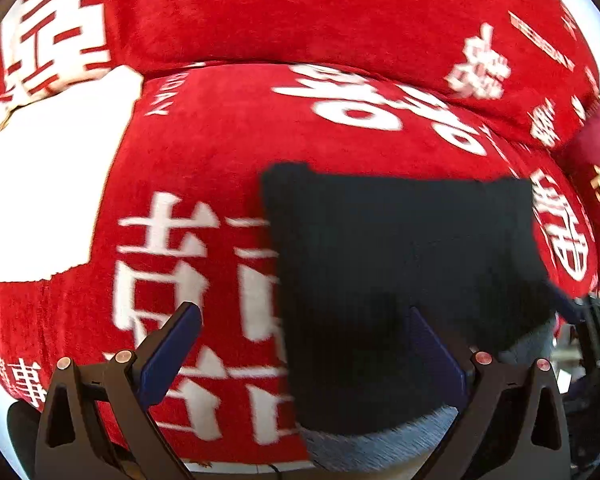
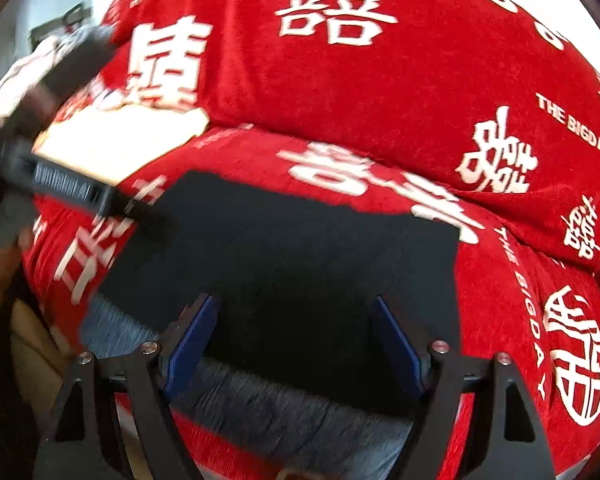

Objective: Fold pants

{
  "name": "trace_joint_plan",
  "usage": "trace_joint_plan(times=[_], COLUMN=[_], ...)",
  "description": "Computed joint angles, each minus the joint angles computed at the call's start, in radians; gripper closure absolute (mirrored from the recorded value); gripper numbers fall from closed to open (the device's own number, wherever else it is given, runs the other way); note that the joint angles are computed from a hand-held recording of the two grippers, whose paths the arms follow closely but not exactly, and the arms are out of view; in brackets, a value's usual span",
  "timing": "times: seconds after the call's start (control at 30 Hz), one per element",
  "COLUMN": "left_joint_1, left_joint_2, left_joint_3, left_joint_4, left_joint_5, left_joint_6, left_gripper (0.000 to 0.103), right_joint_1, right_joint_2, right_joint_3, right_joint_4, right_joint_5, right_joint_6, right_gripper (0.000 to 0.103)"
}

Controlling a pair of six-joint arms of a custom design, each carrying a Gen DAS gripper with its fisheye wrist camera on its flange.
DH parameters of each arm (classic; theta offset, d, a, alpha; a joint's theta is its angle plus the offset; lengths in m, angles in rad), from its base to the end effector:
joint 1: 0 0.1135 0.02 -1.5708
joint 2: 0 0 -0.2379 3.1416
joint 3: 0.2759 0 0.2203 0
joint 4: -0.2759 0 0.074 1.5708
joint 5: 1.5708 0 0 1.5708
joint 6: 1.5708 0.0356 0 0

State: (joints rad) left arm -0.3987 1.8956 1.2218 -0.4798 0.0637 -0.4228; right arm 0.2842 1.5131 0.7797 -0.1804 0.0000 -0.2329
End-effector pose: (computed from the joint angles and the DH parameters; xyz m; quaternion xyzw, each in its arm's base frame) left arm 0.3156 -0.1354 0.1535 -0.0052 0.9778 -0.1112 0.1773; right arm 0.2600 0.0759 0.1669 -0.2420 0.9151 0.0083 0.3225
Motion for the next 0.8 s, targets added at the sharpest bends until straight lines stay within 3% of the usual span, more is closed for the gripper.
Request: trace_joint_plan(times=[0.13, 0.27, 0.33, 0.47, 0.53, 0.7, 0.8], left_joint_1=[-0.082, -0.028, -0.016, 0.000, -0.016, -0.153, -0.192], left_joint_2=[0.051, 0.030, -0.027, -0.137, -0.154, -0.107, -0.023], left_joint_3=[-0.005, -0.041, -0.080, -0.175, -0.205, -0.199, -0.155], left_joint_4=[-0.005, 0.001, 0.002, 0.022, 0.047, 0.039, -0.019], left_joint_5=[-0.019, 0.066, 0.039, 0.053, 0.061, -0.029, -0.083], left_joint_6=[0.019, -0.012, -0.016, -0.025, -0.035, -0.030, -0.034], left_gripper=[0.000, 0.000, 0.000, 0.000, 0.000, 0.000, 0.000], right_joint_1=[-0.086, -0.204, -0.321, -0.435, -0.428, -0.297, -0.243], right_joint_2=[-0.019, -0.043, -0.074, -0.152, -0.210, -0.289, -0.226], right_joint_3=[-0.069, -0.062, -0.044, -0.037, -0.065, -0.140, -0.153], right_joint_4=[0.046, 0.006, -0.057, -0.138, -0.153, -0.144, -0.129], right_joint_5=[-0.003, 0.031, -0.088, -0.136, -0.183, -0.288, -0.302], right_joint_6=[0.012, 0.020, 0.031, 0.071, 0.091, 0.110, 0.095], right_gripper=[0.020, 0.018, 0.017, 0.017, 0.017, 0.017, 0.015])
